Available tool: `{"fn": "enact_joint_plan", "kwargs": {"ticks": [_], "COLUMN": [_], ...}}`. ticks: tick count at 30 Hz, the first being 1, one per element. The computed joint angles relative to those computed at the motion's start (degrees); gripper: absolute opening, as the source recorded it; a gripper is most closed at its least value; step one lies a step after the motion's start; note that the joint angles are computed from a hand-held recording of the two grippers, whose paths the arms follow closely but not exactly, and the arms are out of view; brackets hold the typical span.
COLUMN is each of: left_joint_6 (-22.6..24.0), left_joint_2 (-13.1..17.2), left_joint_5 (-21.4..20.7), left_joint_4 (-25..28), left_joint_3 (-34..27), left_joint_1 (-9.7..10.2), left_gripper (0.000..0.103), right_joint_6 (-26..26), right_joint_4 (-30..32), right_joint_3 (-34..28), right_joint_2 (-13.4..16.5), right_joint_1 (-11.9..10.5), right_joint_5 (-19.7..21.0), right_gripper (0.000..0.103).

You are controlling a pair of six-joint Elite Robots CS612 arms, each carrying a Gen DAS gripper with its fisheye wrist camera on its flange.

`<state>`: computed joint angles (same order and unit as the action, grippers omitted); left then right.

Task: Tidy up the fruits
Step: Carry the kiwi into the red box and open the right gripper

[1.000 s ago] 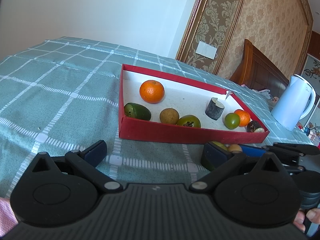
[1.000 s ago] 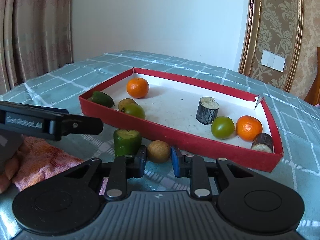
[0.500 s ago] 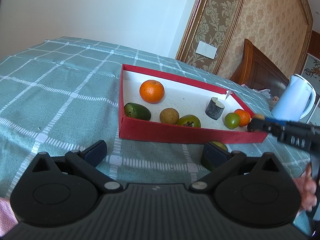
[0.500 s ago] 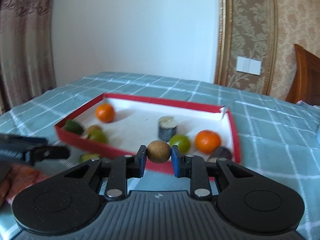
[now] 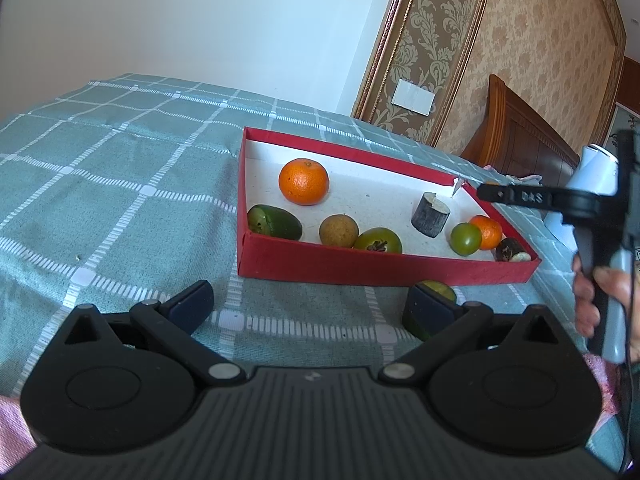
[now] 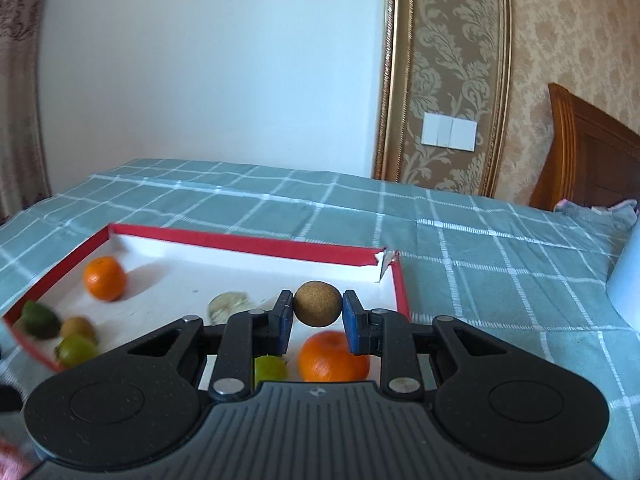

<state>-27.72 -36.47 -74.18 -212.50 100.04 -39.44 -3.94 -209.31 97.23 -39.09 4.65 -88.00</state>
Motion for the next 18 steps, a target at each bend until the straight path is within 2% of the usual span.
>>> {"fn": "enact_joint_plan", "kwargs": {"ticks": [6, 10, 18], "left_joint_6": [0.2, 0.3, 0.36], "left_joint_2": [-0.04, -0.05, -0.05], "left_joint_5": [0.22, 0.26, 0.29], "left_joint_4": [0.39, 0.51, 0.58], "left_joint_3": [-0.09, -0.11, -0.11], "left_joint_1": [-0.09, -0.08, -0.08], "left_gripper": [0.103, 0.103, 0.103], "right_joint_6": [0.6, 1.36, 1.22], "right_joint_4": [4.07, 8.33, 12.39], "right_joint_3": [-3.65, -5.33, -6.42], "right_joint_2": [1.39, 1.9, 2.45], "right_joint_1": [0.19, -0.09, -0.23], "right_joint_5": [-2.8, -2.74, -2.52], "right_gripper": [0.026, 0.026, 0.026]}}
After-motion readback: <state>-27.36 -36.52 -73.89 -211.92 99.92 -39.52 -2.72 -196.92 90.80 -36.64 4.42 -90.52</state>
